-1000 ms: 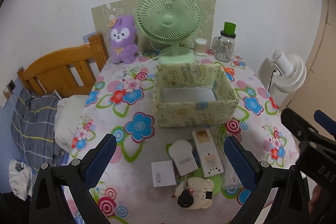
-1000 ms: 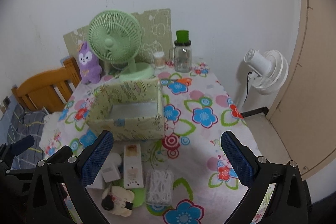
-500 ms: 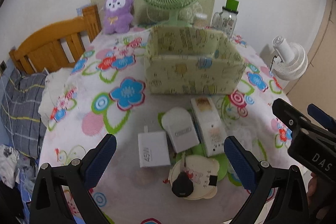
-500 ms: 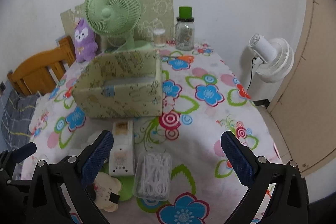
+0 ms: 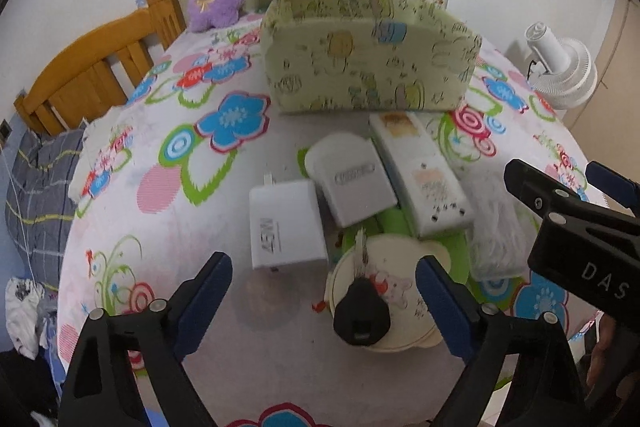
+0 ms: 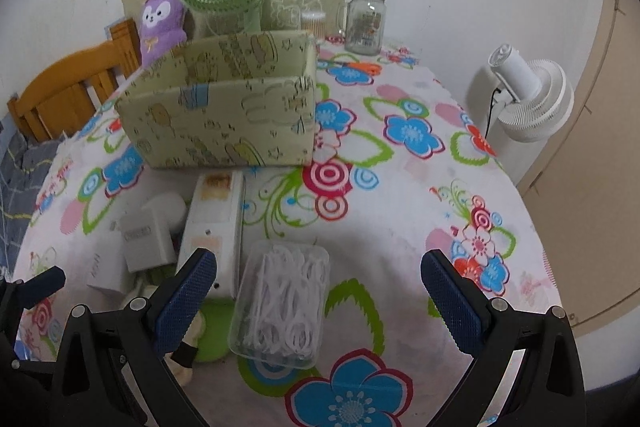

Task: Organize rigid objects
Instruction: 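Move both tools down toward the loose items beside the fabric box, then grasp the black car key with the left tool while the right tool grasps the floss box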

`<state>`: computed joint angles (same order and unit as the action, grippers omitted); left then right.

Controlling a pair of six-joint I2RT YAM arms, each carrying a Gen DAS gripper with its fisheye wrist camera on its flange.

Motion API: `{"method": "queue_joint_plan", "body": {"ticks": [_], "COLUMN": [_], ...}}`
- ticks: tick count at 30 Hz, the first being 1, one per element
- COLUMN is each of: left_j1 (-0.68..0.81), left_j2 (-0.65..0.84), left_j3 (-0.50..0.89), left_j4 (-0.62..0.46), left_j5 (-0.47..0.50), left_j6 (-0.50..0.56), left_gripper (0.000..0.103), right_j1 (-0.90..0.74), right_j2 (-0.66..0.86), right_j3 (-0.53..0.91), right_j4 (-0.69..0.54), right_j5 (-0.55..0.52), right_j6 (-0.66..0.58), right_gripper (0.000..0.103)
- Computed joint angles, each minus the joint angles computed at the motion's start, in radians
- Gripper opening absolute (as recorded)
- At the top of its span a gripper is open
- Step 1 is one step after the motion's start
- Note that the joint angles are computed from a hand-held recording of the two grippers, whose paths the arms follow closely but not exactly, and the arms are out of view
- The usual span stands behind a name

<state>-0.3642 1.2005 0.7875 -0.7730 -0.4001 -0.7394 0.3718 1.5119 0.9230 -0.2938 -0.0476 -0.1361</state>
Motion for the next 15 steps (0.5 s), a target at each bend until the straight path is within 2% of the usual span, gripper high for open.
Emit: {"method": "queue_joint_plan", "body": {"ticks": [4, 8, 11, 13, 15], "left_j1": [-0.005, -0.019, -0.033, -0.035, -0.030], "left_j2": [0.005, 0.013, 0.029, 0.037, 0.032], "left_j3": [-0.016, -0.010, 0.007, 0.011, 0.009], "left_j4": [0.003, -0.009, -0.017, -0.016, -0.017], "left_j5": [0.023, 0.042, 0.039, 0.057, 0.085], "left_j6": [-0.022, -0.033, -0.029, -0.026, -0.045], "left_gripper": [0.082, 0.080, 0.068, 0.057, 0.054], "right_j1": [0.010, 0.022, 0.031, 0.032, 0.029], "right_j2": [0.013, 0.015, 0.016, 0.021, 0.030], "right_j3": [-0.012, -0.021, -0.023, -0.023, -0.020], "right_j4": [0.007, 0.013, 0.015, 0.014, 0.013], "right_j5": [0.011, 0.016, 0.024, 0.029, 0.030], "right_j6": [-0.005, -0.010, -0.016, -0.018, -0.015], "right_gripper": [0.103, 0.103, 0.103, 0.103, 0.103]}}
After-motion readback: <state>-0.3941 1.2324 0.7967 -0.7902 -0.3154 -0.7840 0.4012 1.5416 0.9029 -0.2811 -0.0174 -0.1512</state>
